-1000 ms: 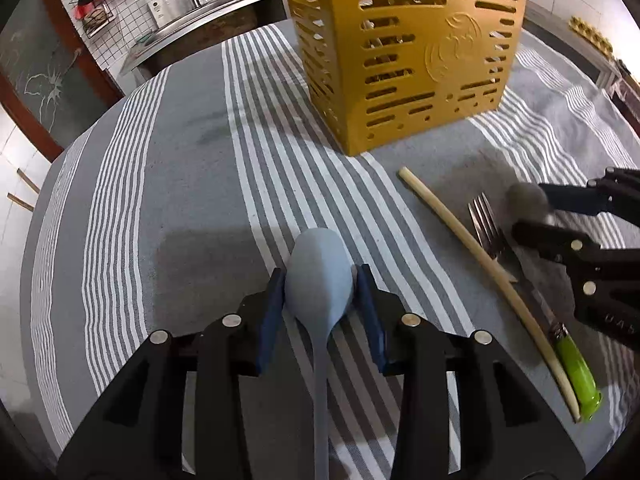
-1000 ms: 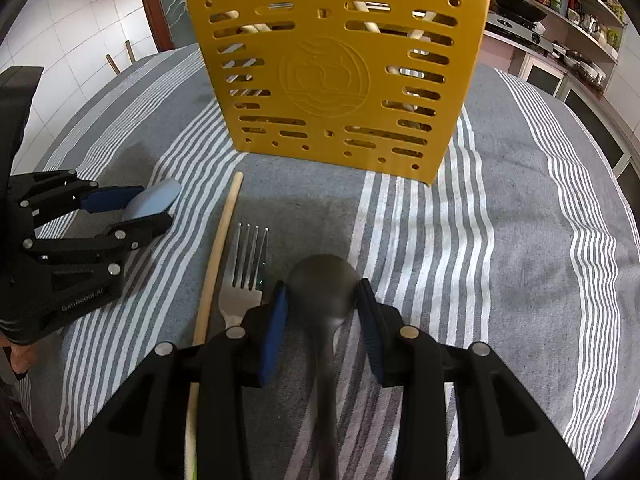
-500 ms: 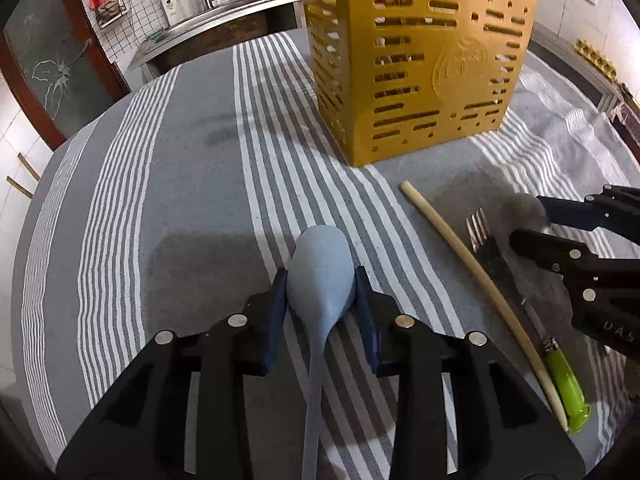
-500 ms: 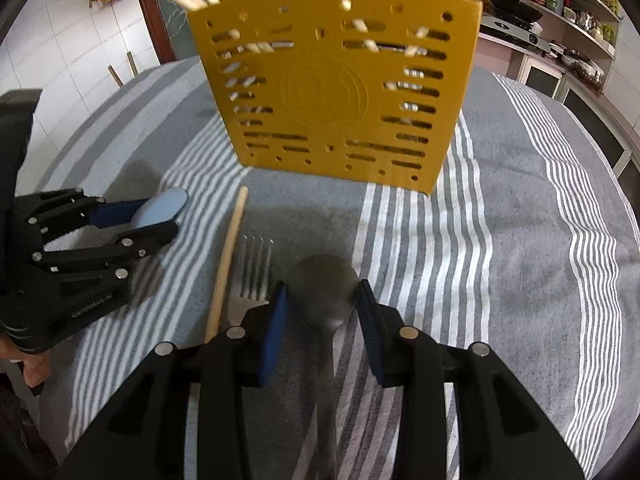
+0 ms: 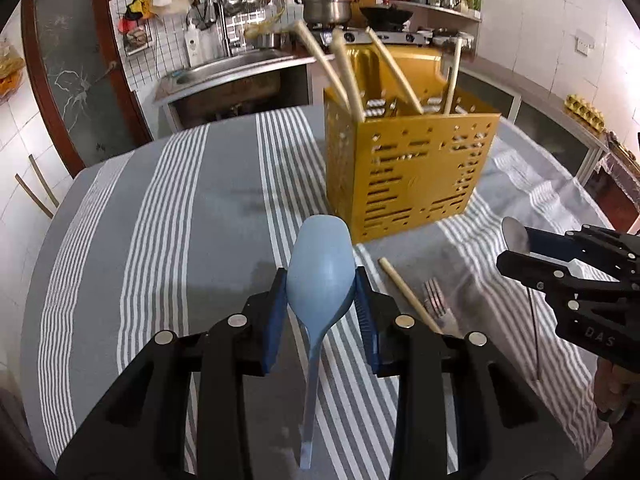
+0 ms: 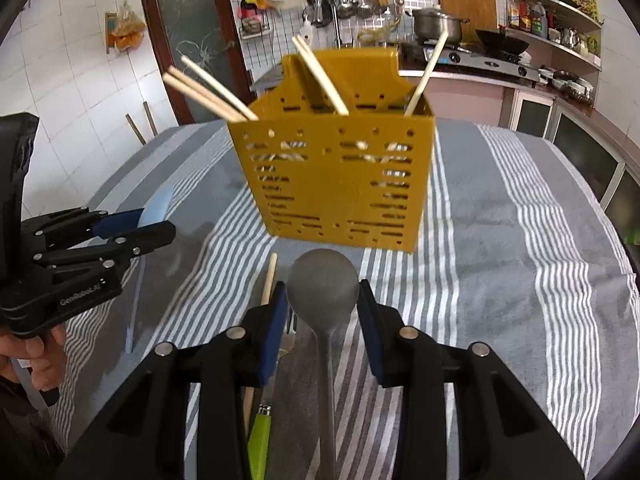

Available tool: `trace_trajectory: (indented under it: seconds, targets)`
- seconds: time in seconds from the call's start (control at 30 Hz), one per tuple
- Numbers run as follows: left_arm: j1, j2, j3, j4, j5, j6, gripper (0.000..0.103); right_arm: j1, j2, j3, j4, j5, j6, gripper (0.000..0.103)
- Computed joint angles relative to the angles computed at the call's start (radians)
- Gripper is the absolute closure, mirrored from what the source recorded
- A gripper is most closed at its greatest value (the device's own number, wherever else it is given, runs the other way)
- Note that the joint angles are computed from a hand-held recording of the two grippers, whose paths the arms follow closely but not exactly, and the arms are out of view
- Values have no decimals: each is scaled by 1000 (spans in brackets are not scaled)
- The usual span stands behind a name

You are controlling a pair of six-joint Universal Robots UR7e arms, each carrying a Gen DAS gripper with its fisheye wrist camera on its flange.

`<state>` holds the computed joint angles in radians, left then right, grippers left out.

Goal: Organize utensils
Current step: 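Lift the light-blue spoon over the yellow holder while the right tool carries the metal spoon there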

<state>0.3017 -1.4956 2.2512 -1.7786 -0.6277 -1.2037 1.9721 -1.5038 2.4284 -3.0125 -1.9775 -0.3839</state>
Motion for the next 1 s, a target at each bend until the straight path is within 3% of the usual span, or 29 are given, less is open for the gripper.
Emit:
trace_trajectory:
  seconds: [0.53, 1.0]
  targets:
    - [-70, -34, 4, 40, 44, -74, 72, 9, -73, 23, -58, 47, -34, 68]
    - [-135, -54, -49, 149, 118, -154, 72, 72, -118, -10, -73, 38, -47, 68]
